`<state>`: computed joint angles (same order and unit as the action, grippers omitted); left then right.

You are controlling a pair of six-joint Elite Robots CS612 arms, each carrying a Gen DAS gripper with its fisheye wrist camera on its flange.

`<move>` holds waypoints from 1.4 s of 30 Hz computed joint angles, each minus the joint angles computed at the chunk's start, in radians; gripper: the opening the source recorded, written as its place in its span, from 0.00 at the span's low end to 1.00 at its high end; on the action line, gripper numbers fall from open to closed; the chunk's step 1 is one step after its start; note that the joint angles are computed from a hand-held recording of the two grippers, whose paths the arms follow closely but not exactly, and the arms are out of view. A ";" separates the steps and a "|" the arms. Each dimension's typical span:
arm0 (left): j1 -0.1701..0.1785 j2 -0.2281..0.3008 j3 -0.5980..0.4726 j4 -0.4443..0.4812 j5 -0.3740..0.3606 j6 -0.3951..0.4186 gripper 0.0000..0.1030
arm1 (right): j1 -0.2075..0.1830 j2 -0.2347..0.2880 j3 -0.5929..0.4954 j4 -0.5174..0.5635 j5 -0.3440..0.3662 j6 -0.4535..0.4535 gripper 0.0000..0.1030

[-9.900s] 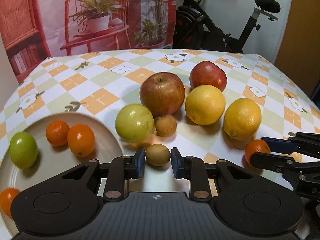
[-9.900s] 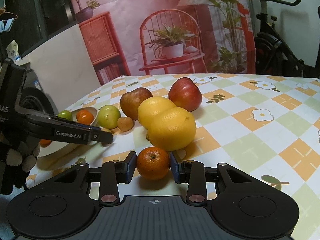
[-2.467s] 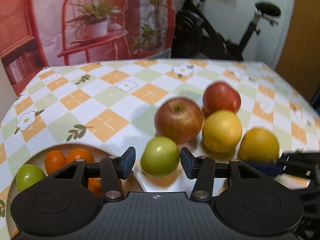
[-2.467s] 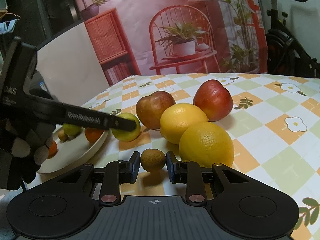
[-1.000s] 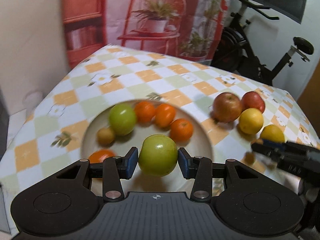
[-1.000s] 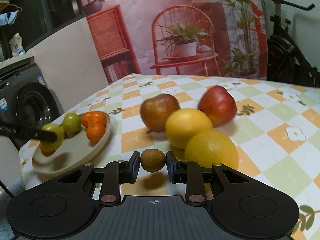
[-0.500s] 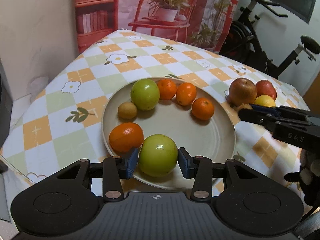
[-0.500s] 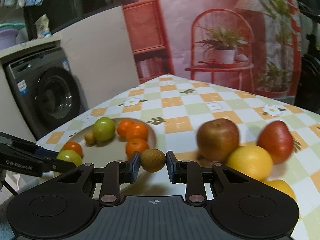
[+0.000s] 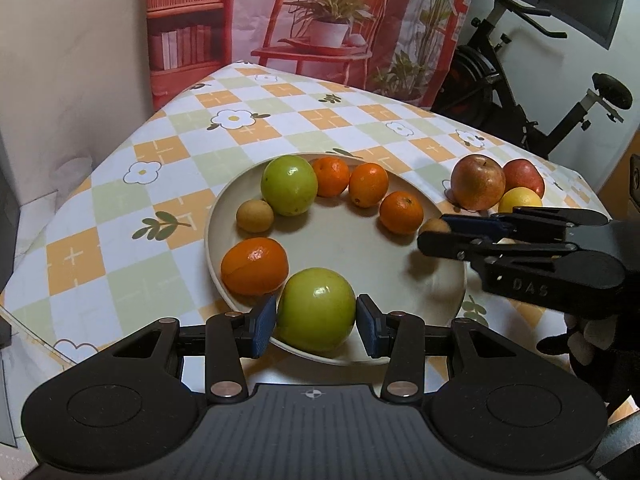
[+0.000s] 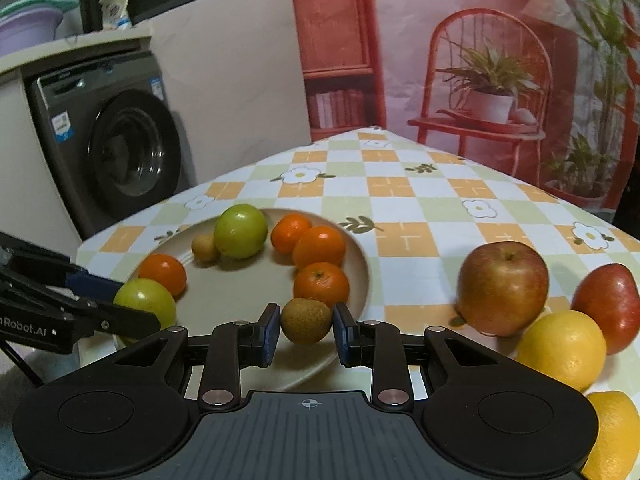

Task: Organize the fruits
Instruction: 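Carry green apple and kiwi onto the beige plate, lower and open both tools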

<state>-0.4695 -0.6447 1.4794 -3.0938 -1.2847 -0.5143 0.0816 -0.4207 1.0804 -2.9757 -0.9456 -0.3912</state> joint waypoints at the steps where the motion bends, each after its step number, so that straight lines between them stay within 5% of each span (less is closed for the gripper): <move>1: -0.001 0.000 0.000 -0.001 0.003 0.001 0.45 | 0.002 0.000 0.001 0.001 -0.003 -0.009 0.25; 9: -0.004 0.000 -0.005 0.015 0.017 0.000 0.46 | -0.006 -0.017 0.057 -0.094 0.005 -0.001 0.31; 17: -0.020 0.002 -0.022 0.077 0.075 0.036 0.46 | -0.043 -0.024 0.108 -0.237 0.020 0.136 0.35; 23: -0.025 0.000 -0.021 0.077 0.092 -0.026 0.47 | -0.063 -0.023 0.132 -0.268 0.010 0.200 0.35; 32: -0.050 -0.001 -0.016 -0.035 0.143 0.003 0.55 | -0.085 -0.017 0.167 -0.333 0.029 0.279 0.35; 39: -0.062 0.014 -0.045 -0.015 0.148 0.028 0.55 | -0.089 -0.029 0.186 -0.355 0.014 0.279 0.35; 42: -0.063 0.020 -0.056 -0.022 0.148 0.035 0.55 | -0.097 -0.042 0.214 -0.430 0.003 0.234 0.48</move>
